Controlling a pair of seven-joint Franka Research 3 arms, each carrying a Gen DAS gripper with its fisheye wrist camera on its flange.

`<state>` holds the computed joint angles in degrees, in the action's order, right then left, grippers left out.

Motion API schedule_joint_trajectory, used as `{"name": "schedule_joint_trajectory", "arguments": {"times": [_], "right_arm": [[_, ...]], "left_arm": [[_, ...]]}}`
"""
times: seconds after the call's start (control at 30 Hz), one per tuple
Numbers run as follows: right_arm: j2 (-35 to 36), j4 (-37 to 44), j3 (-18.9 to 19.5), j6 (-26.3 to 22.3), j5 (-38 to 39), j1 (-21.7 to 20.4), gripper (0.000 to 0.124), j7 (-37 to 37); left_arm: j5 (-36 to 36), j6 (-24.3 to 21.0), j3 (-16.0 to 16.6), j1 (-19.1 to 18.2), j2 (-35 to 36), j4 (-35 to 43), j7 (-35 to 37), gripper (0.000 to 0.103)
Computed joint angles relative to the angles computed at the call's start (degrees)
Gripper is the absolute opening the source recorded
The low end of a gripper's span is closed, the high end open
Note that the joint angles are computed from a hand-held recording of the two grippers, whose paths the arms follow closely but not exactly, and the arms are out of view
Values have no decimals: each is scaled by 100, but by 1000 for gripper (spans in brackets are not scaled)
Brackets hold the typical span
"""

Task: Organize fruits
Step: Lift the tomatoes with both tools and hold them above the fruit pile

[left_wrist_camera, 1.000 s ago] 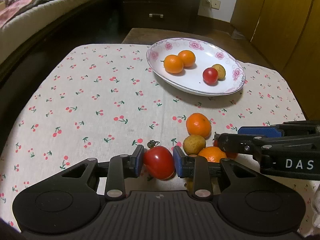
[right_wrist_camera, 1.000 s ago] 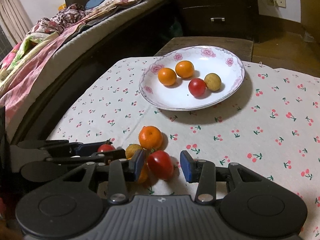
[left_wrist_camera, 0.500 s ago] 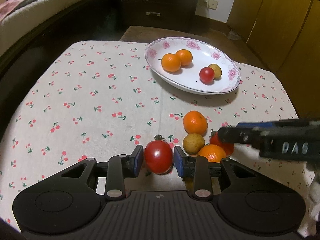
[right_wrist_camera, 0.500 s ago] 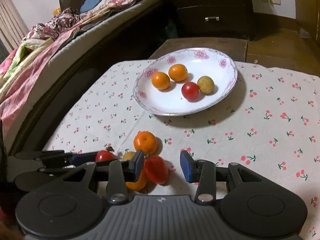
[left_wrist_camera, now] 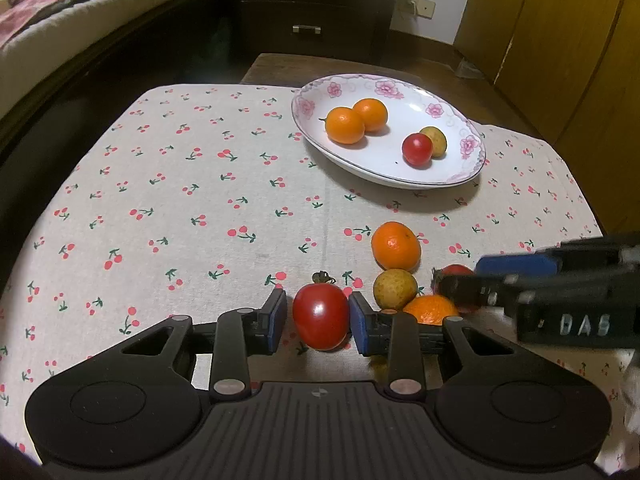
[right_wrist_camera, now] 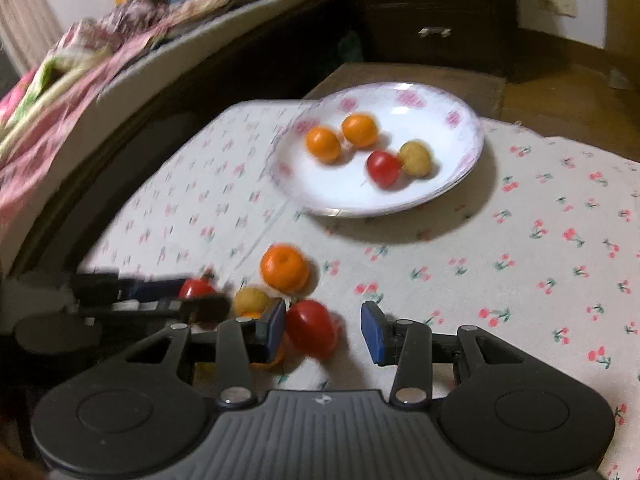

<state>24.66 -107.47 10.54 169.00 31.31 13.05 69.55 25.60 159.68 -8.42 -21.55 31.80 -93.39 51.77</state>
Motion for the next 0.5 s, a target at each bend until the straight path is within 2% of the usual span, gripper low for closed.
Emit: {"name": "schedule_joint_trajectory", "arguments": {"times": [0.07,0.13,0.2,0.33,0.5], "right_arm": [[46,26,-41,-36,-83,53,53,-7],[83,15,-49,159,-75,93,52,65],[112,57,15,133,-72,38,52,-1],[73,12,-114,111,-268,157,52,75],[29,-96,-325,242,-635,392,44,258]], "left_arm": [[3,3,8,-8,6,6,-3,42],[24,-6,24,-27,6,11,-19,43],[30,-1,23,-26,8,9,-17,43],[16,-10,10,-16,2,6,-3,43],[23,-43,18,-30,19,41,7,43]]}}
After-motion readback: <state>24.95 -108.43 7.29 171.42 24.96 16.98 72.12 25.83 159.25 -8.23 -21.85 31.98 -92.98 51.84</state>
